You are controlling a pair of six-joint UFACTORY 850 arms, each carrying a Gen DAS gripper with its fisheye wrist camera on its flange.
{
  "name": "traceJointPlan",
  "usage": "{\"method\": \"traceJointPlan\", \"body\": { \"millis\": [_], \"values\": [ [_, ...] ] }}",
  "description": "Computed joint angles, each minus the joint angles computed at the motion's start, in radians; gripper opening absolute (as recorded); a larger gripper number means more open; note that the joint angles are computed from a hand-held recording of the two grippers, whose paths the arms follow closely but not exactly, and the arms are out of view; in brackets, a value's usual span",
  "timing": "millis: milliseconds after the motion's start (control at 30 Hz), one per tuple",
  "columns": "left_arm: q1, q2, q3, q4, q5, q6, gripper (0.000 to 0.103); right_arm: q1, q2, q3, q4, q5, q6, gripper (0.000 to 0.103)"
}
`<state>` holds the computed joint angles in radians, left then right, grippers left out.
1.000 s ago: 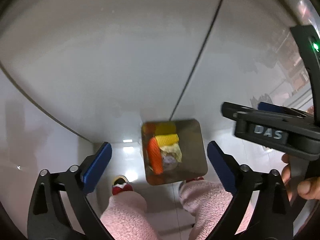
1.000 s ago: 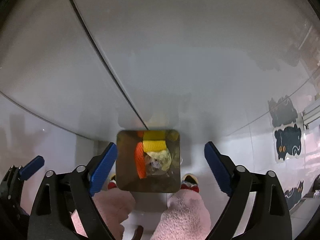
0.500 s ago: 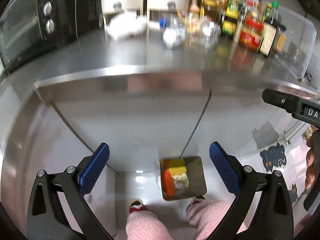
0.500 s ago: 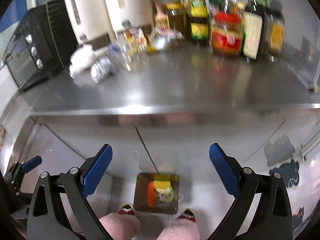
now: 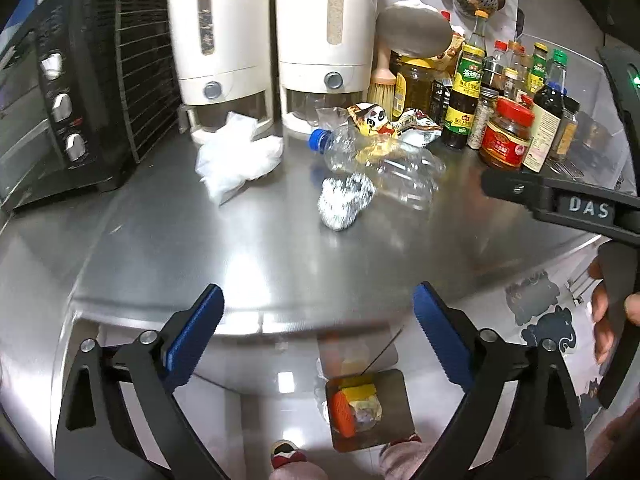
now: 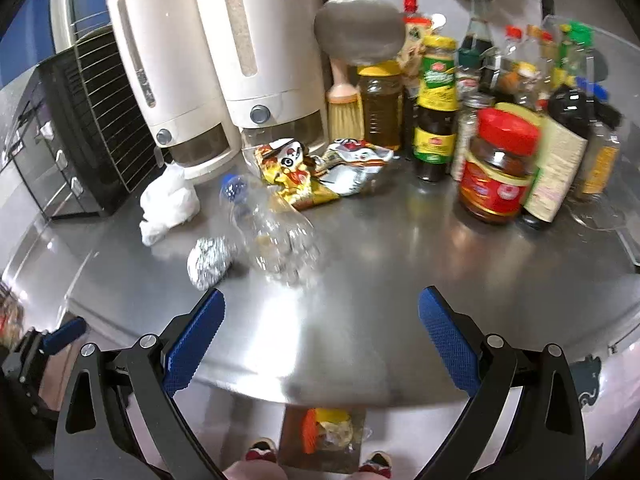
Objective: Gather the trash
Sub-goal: 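Grasp the foil ball with the left tool while the right tool grasps the plastic bottle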
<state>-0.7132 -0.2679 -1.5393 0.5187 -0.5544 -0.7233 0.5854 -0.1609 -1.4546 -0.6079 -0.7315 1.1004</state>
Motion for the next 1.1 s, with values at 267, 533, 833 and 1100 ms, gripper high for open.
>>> {"method": "traceJointPlan", "body": {
  "millis": [267, 533, 833, 1100],
  "values": [
    [0.039, -0.153, -0.184, -0.118, -0.028, 0.144, 0.072, -0.047, -0.129, -0.137, 0.079, 0.023, -0.119, 0.091],
    [0.060, -0.262, -0.303, -0.202, -0.054, 0.263, 0.063, -0.093, -0.199, -0.201, 0.199, 0.052, -0.233, 0.086],
    [0.079, -0.334, -0.388, -0.314, -0.061, 0.363, 0.036, -0.111, -0.260, -0.259, 0.309, 0.059, -0.344, 0.079],
    [0.098, -0.320, -0.368, -0.271, -0.032, 0.340, 0.034, -0.117, -0.316, -0.325, 0.337, 0.053, -0.384, 0.080]
  ]
}}
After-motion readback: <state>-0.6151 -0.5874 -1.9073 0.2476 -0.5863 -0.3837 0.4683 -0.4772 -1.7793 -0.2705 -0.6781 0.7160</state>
